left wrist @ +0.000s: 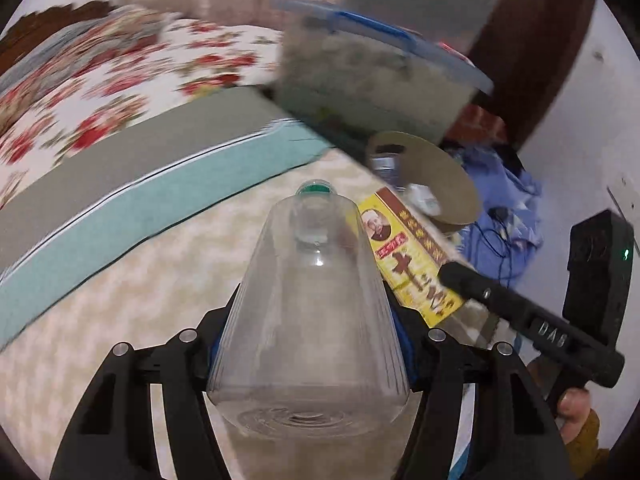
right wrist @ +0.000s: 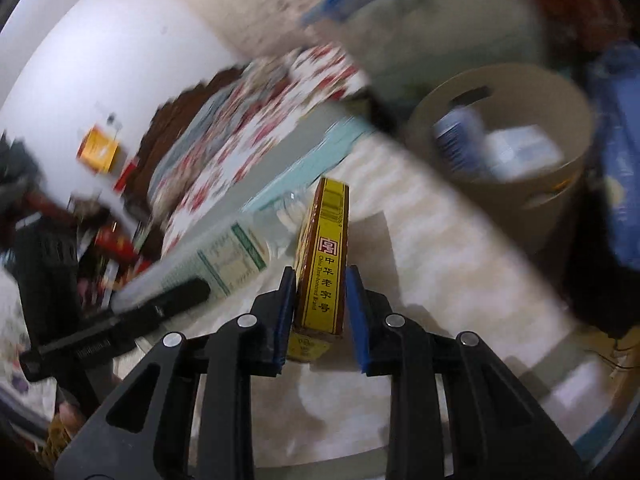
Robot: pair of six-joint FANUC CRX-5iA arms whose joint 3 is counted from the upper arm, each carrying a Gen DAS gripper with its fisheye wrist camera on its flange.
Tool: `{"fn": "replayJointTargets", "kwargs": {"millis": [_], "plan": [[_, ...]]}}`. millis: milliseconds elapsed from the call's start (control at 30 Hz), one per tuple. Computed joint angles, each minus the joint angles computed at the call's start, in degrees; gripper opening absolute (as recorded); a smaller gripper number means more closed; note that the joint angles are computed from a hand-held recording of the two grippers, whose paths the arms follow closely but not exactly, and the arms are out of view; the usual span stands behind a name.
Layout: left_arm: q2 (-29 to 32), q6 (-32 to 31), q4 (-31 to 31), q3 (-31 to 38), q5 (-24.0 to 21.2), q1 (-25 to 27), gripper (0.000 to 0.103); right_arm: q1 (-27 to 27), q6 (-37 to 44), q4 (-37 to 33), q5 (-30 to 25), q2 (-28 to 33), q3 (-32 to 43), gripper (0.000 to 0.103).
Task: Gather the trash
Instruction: 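Carry bottle with left tool into bin while right tool drops yellow box there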
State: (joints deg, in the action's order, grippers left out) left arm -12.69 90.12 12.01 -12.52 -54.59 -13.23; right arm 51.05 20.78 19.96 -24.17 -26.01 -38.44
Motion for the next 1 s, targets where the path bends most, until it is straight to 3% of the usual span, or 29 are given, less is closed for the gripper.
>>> {"fn": "replayJointTargets", "kwargs": {"millis": [100, 200, 400, 467, 600, 633, 700, 767, 800, 833, 1000], "plan": [[5.93, 0.49, -0.77, 5.10, 0.78, -3.78, 0.059, -4.46, -0.40, 1.11, 1.09, -0.42, -0.57, 0.027], [12.93, 1.71, -3.50, 12.80, 0.96, -7.17, 0.059, -10.61, 6.00, -6.73, 3.52, 0.27, 0.60, 0.026], [23.05, -1.45, 0.87, 22.00, 0.01, -8.81, 0.059, -18.05, 10.27, -11.74, 5.10, 3.34, 3.14, 0.026], [26.33, -1.73, 0.78, 25.39, -0.76, -9.66, 0.059, -20.68, 15.67, -16.94, 4.73, 5.18, 5.72, 0.026], [32.12, -1.34, -0.44, 32.02, -2.17, -11.23, 0.060, -24.87, 15.42, -16.50, 5.74, 8.76, 7.93, 0.026], [33.73, -1.05, -0.74, 33.98, -2.86, -11.45, 0.061, -25.00, 13.08, -14.14, 6.53, 9.27, 7.55, 0.026], [36.60, 0.91, -2.32, 38.10, -5.48, -11.76, 0.081, -26.95, 16.01, -15.55, 6.03, 13.34, 10.70, 0.028], [37.22, 4.24, -5.45, 40.05, -5.89, -12.11, 0.086, -28.65, 24.06, -22.64, 0.64, 17.19, 16.15, 0.041], [36.60, 3.69, -4.39, 39.07, -5.26, -11.68, 0.086, -29.59, 26.70, -26.19, -1.21, 18.63, 18.12, 0.059], [35.61, 2.94, -3.01, 37.52, -4.35, -11.14, 0.086, -30.03, 26.34, -27.14, -0.42, 18.51, 17.71, 0.063], [30.19, 2.48, -2.33, 31.05, -0.50, -9.53, 0.086, -28.34, 18.04, -20.14, 5.31, 14.08, 11.18, 0.063]]}}
